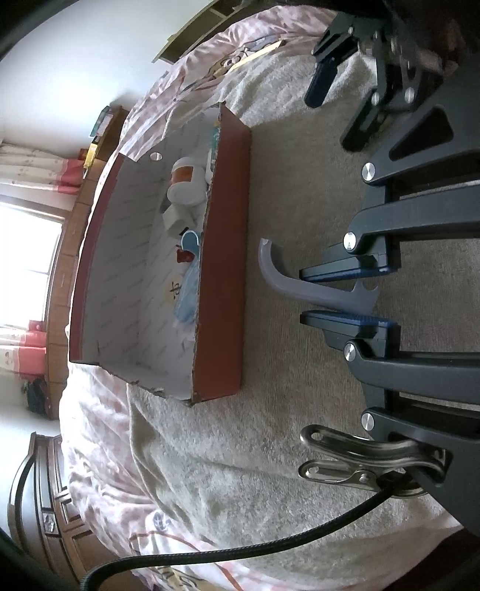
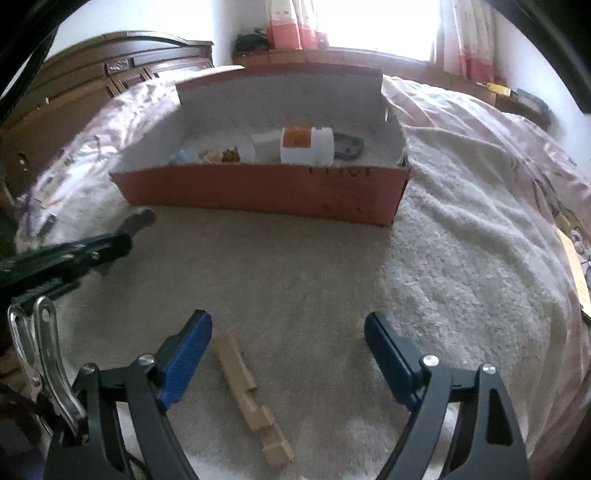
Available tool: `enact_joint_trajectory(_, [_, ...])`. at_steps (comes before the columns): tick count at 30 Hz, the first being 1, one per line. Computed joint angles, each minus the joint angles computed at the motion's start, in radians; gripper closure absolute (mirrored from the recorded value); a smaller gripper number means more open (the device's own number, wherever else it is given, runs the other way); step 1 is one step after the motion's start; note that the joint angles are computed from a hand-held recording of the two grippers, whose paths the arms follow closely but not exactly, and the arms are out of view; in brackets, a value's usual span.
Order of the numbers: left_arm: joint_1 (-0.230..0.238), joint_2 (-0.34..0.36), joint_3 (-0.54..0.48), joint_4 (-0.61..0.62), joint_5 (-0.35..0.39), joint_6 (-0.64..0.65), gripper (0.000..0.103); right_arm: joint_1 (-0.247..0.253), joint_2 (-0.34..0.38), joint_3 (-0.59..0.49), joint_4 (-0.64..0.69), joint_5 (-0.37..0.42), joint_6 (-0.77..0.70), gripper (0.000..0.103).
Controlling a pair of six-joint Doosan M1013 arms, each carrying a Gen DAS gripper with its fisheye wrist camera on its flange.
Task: Organize rigid objects
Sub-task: 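Grasp the notched wooden block with the right tool while the left tool holds the hook, then lower the hook and the wooden block into the box and open both tools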
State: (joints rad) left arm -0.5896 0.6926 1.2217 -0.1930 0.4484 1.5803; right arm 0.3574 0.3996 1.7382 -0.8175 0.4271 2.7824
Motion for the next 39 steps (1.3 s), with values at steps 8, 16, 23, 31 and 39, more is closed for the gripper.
enact_joint_trajectory(8, [0.002,-0.005,0.009,-0.027,-0.008,0.023,0.086,0.018,-0.024,0.021,0.2,-0.016,-0.308,0.053])
enact_joint_trajectory(16, [0.0,-0.011,0.016,-0.015,-0.014,0.013,0.086,0.021,-0.016,0.024,0.219,-0.028,-0.333,0.091])
enact_joint_trajectory(23, [-0.002,-0.02,0.018,-0.011,-0.032,0.02,0.086,0.007,-0.027,0.035,0.221,-0.079,-0.309,0.092])
enact_joint_trajectory(31, [-0.006,-0.012,-0.034,0.031,-0.042,0.007,0.086,-0.019,-0.029,0.001,0.19,-0.136,-0.281,0.092])
enact_joint_trajectory(39, [-0.013,0.037,-0.149,0.116,-0.02,-0.044,0.086,-0.047,-0.006,-0.074,0.067,-0.154,-0.158,0.092])
